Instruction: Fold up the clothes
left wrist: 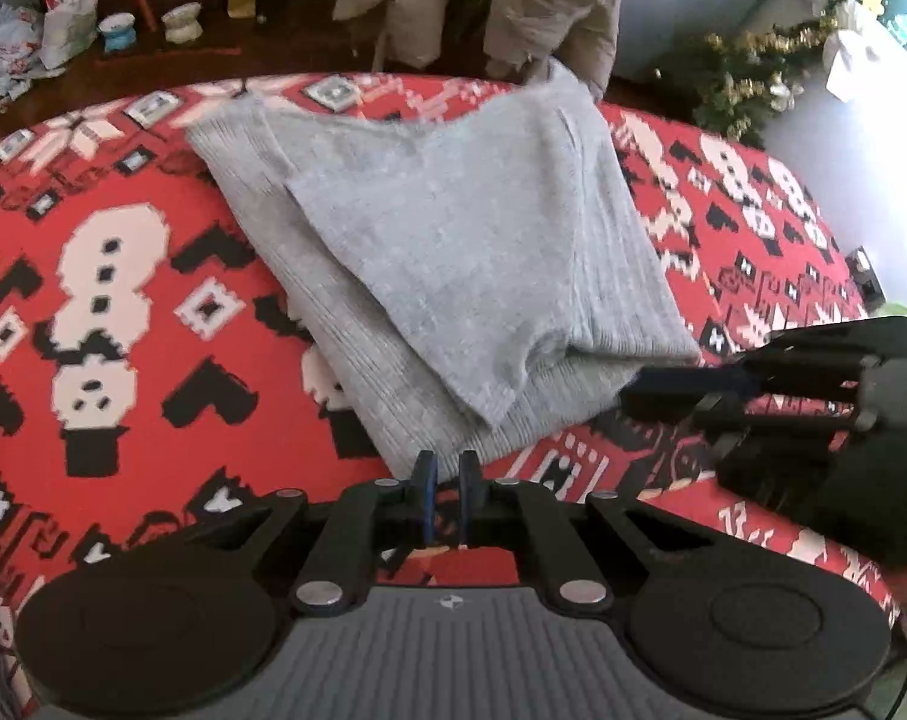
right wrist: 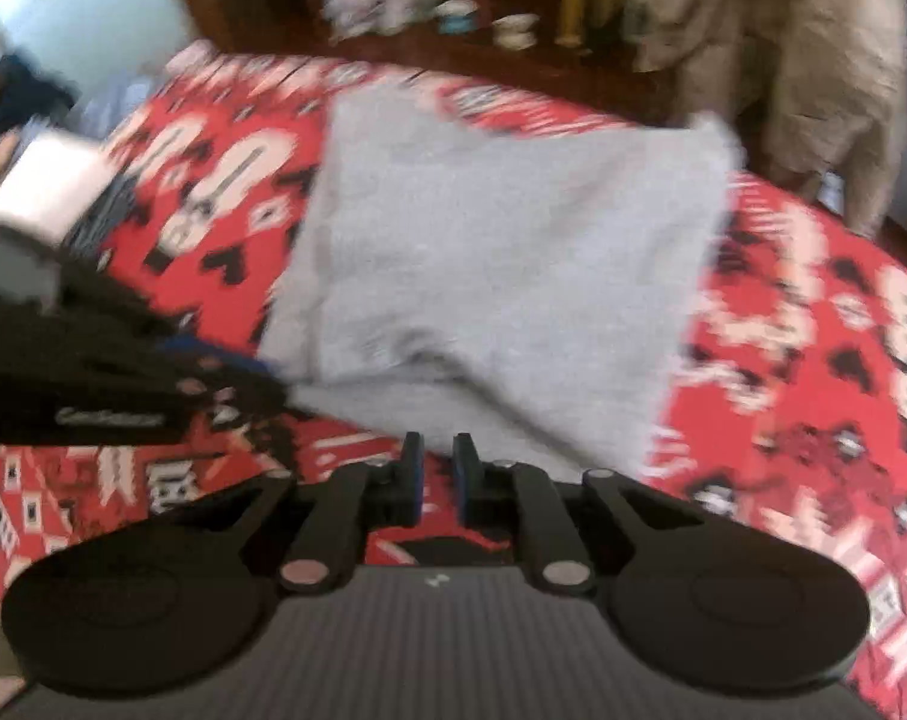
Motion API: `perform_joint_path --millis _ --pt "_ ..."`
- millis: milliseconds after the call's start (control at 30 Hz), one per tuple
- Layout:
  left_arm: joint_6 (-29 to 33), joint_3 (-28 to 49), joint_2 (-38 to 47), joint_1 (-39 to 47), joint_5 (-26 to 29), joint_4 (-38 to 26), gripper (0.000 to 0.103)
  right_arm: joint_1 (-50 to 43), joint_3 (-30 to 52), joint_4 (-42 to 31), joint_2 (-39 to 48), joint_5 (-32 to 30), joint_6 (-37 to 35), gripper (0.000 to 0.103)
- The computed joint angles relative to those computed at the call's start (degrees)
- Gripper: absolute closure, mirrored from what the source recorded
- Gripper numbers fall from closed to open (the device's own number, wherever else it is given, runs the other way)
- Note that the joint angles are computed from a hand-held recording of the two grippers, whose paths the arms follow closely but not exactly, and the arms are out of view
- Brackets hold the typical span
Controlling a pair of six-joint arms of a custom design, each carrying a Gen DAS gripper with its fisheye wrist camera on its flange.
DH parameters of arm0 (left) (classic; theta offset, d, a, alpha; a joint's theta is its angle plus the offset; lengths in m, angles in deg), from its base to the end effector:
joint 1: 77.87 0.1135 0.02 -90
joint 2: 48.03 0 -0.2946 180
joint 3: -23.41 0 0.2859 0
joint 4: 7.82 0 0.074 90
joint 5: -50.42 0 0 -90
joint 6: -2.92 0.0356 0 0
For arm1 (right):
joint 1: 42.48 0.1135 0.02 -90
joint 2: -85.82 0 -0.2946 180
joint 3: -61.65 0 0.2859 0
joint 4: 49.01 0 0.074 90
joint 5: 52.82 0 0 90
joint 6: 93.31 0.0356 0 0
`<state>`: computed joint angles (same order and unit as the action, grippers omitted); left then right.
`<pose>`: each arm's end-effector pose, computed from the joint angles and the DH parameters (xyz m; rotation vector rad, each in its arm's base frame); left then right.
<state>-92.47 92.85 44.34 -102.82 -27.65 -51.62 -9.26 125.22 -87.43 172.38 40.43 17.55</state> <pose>0.3038 -0.1495 0.1965 0.5297 2.7221 -0.4290 0.2671 0.1725 0.1997 -0.2674 2.6483 0.2411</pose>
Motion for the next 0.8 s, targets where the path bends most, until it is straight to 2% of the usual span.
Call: perform_joint_path --millis 133,233,333,500,567,600,700,800 --pt "-3.1 0.8 1.1 0.2 -2.4 2.2 0.095 -3.7 -0.7 0.4 -0.2 2.1 2.4 0.092" --pt "-5.4 1.5 3.6 1.3 -0.9 2.2 0.095 -5.3 -1.6 2.0 1.1 2.3 3.5 0.093" --pt "-4.2 -1.0 2.1 1.3 -0.8 4.0 0.094 -4.9 -2.4 1.7 0.5 2.1 3.8 0.092" --pt "-3.8 1.3 2.2 1.8 -0.5 -1.8 0.091 -5.6 -1.7 -4.2 -0.8 -1.6 4.4 0.091" --pt "-4.1 1.5 1.2 2.5 -1.0 -2.9 0.088 -6.2 -1.5 -6.0 -2.0 -1.9 4.5 0.085" --pt "-4.3 1.4 0.5 2.9 -1.3 -2.9 0.085 -6.7 -1.6 -6.4 -3.2 -2.3 4.8 0.076" --pt "-5.0 2.4 -0.2 4.4 -2.8 -2.4 0.080 -8.6 -1.1 -6.3 -5.5 -0.8 6.6 0.074" --pt "-5.9 4.8 0.8 5.9 -4.6 -1.4 0.079 -10.8 0.1 -4.7 -5.4 2.4 6.8 0.069"
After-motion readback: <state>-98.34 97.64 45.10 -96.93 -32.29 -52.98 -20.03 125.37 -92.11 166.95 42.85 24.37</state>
